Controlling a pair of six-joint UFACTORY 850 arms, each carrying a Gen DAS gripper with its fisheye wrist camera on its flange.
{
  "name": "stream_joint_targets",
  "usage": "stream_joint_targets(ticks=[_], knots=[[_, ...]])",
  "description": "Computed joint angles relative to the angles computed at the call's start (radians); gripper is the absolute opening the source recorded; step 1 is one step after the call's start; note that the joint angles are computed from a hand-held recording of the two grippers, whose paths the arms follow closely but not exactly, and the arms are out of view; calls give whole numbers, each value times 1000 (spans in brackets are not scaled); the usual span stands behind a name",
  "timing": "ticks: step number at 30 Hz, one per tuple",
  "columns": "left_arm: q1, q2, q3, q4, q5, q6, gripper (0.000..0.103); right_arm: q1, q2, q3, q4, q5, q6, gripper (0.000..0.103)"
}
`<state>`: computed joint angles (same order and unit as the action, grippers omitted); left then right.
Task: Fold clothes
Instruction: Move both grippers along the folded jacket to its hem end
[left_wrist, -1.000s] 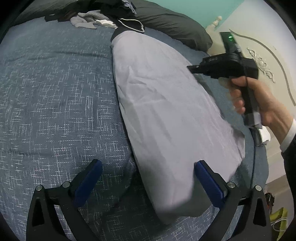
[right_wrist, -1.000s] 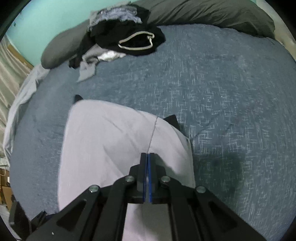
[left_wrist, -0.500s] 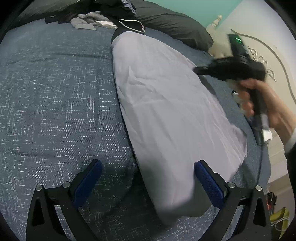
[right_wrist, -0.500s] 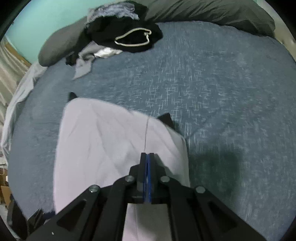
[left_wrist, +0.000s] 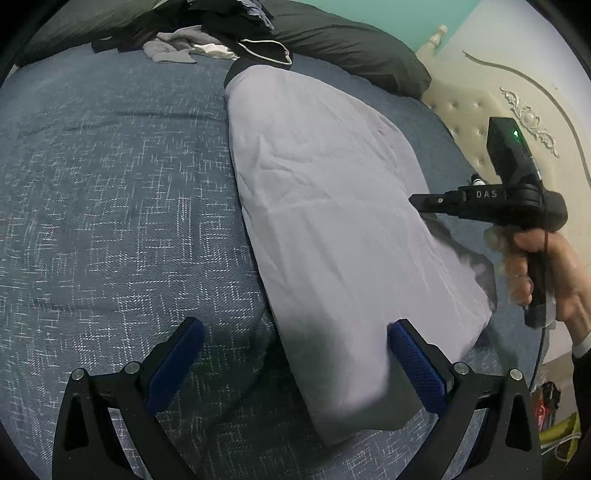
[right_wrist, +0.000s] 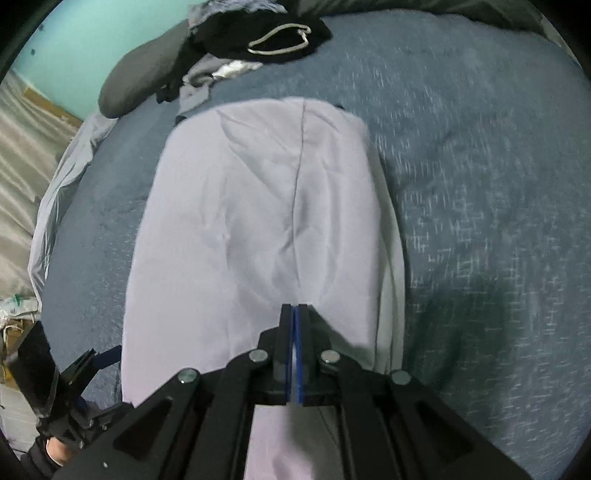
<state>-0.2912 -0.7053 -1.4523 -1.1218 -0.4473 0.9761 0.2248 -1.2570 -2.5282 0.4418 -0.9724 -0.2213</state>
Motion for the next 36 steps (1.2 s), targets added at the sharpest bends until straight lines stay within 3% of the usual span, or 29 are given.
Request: stream_joint_targets(ticks=[2, 6, 10, 18, 22, 25, 36], knots=[[2, 10, 11, 6, 4, -2, 103, 4, 21, 22, -4, 15, -4, 0], [5, 26, 27, 20, 10, -10, 103, 3, 149, 205, 46, 91, -84, 0], [0, 26, 21, 50, 16, -39, 103, 3, 232, 338, 37, 106, -109, 0], [2, 32, 7, 100, 17, -78, 103, 5, 180, 308, -17, 50, -42, 0], [9, 44, 17, 92, 13, -74, 103, 6, 234, 369, 12, 90, -80, 0], [13, 46, 19, 69, 1, -64, 103, 9, 268, 410, 16, 96, -112, 1], [11, 5, -10, -1, -83, -58, 103, 11, 215, 356, 16, 62, -91, 2]])
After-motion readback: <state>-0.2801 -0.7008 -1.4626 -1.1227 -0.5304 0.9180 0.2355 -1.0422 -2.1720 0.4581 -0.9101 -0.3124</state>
